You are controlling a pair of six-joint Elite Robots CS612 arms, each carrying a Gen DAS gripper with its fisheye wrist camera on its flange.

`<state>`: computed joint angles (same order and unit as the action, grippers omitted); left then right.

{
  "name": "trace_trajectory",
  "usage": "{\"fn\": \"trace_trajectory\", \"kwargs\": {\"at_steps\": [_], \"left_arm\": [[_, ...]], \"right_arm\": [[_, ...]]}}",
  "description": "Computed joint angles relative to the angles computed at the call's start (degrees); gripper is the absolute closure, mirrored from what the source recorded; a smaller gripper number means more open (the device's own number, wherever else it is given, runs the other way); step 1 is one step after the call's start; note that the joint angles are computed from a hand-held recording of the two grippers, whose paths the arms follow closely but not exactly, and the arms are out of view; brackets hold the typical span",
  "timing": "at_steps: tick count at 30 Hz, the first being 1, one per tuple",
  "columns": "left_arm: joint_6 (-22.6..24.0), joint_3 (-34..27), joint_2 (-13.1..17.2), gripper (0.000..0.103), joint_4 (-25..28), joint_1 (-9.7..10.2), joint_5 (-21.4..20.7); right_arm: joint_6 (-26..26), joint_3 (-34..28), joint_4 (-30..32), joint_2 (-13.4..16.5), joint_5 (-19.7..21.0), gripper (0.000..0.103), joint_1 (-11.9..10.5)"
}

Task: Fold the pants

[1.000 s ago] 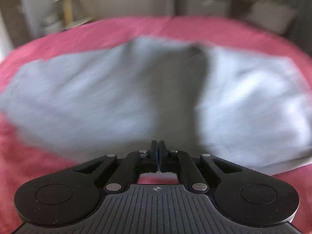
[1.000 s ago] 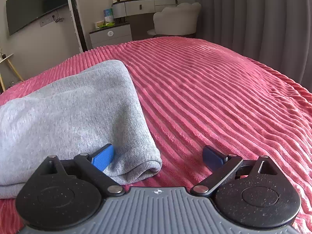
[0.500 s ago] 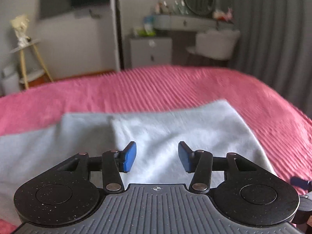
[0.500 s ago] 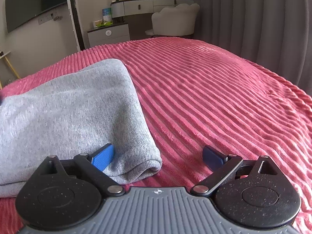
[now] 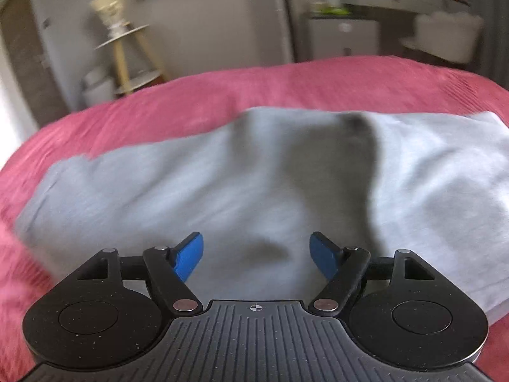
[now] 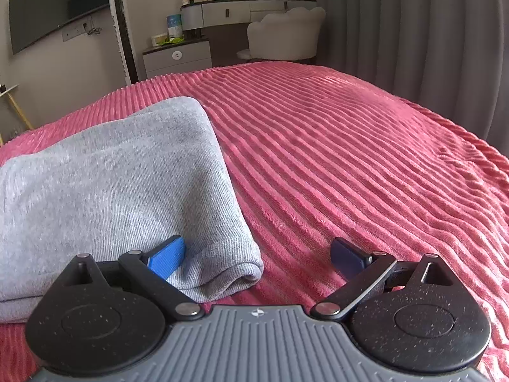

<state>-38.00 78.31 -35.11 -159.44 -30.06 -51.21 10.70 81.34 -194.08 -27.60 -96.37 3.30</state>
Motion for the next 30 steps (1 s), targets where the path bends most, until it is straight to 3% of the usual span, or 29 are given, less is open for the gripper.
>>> {"fn": "trace_trajectory", "kwargs": {"at_steps": [6,9,11,20,24,27,30], "left_arm": [[-23.3,8.9,-5.8,0.02,3.0,1.79,0.6],[-30.0,11.1,-7.3,0.019,4.0,2.52,0.3],[-32.2,11.3,-7.5,0.019,4.3,3.1,-1.1],[-32.0,12.3,-6.3,0.015,-2.3,4.72,-4.6],[-34.7,14.5,-6.3,0.015,-8.8,5.89,-6.8],[-37.4,15.8,-6.5,0.015,-11.5,6.53,-6.8],[-39.1,16.9,-6.3,0.015,-15.0,7.17,-6.9]], "right_arm": [[0.7,0.0,-0.9,0.2,-0.9,0.006,0.3],[1.3,0.1,-1.2,0.2,-0.5,0.006,0.2],[1.6,0.3,-1.5,0.1,-0.1,0.006,0.1],[1.5,0.7,-2.4,-0.1,-1.5,0.006,0.4],[-2.8,1.3,-9.8,0.1,-4.7,0.006,1.2],[-6.8,2.3,-16.7,0.3,-1.0,0.006,1.3],[-10.7,2.6,-16.8,0.2,5.7,0.006,1.2]]}}
